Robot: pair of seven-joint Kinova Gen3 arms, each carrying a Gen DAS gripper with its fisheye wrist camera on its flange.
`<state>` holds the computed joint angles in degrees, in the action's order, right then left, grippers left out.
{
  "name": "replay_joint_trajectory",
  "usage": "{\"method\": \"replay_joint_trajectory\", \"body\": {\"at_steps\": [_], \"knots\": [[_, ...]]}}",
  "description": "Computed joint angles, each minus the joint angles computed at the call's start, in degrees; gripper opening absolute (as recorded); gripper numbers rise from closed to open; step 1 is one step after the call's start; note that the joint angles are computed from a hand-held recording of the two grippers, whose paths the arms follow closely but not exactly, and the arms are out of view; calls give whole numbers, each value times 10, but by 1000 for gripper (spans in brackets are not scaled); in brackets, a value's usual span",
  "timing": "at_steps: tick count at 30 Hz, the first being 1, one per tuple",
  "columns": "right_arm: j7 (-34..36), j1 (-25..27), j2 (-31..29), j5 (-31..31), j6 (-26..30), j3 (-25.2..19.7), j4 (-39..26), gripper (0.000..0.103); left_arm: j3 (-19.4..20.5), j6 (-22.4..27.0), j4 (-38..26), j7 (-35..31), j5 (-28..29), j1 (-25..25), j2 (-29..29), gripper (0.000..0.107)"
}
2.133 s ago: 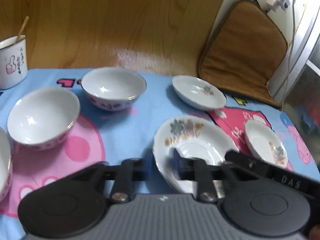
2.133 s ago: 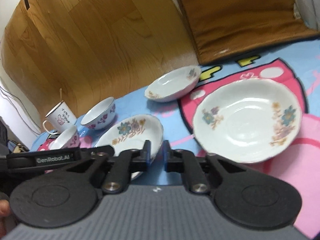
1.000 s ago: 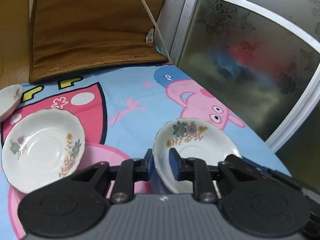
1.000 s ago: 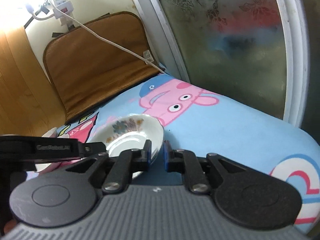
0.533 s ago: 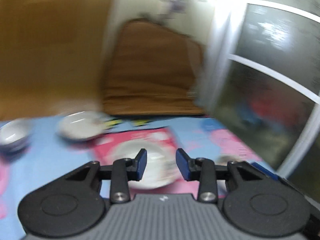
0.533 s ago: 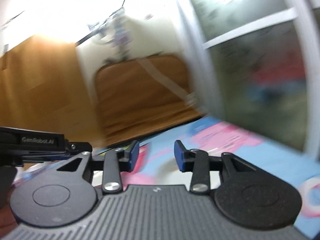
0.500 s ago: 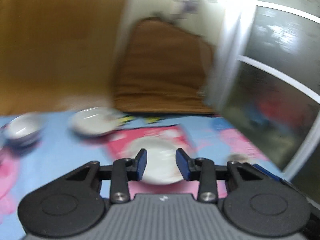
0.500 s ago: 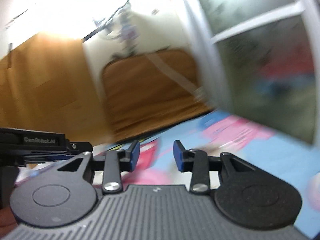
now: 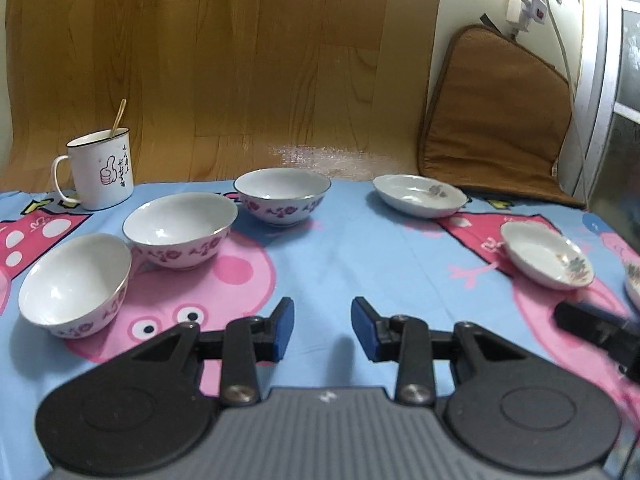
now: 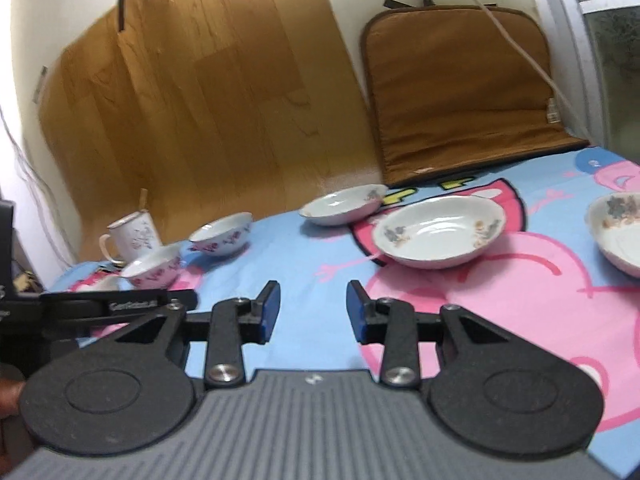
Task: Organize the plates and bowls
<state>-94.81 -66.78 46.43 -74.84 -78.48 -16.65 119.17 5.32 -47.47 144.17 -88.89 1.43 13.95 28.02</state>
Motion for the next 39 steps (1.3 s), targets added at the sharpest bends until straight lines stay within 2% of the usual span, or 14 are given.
{"method": "replay_joint_trajectory", "body": {"at_steps": [3,5,10,21,33,39], "knots": [[1,2,6,-21,-8,-2,-10,40,5,-6,1,8,-25,-16,11,32],[15,-1,8,-32,-9,-2,-13,40,2,-29,10,6,-26,-16,18,32],[43,-3,16,-48,-21,-4,-31,40,0,-40,11,-4,-25,-10,25,32],[31,-2,23,-43,-38,-9,-31,40,-5,-23,1,-20,7,9,24,32],[-33,-11,33,-7,-70,-5,0,40,-20,-12,-11,-59,81,57,26,33],[-81,-15,37,8,-89,-4,21,40,-21,-44,-2,-75,101,76,32,36]]}}
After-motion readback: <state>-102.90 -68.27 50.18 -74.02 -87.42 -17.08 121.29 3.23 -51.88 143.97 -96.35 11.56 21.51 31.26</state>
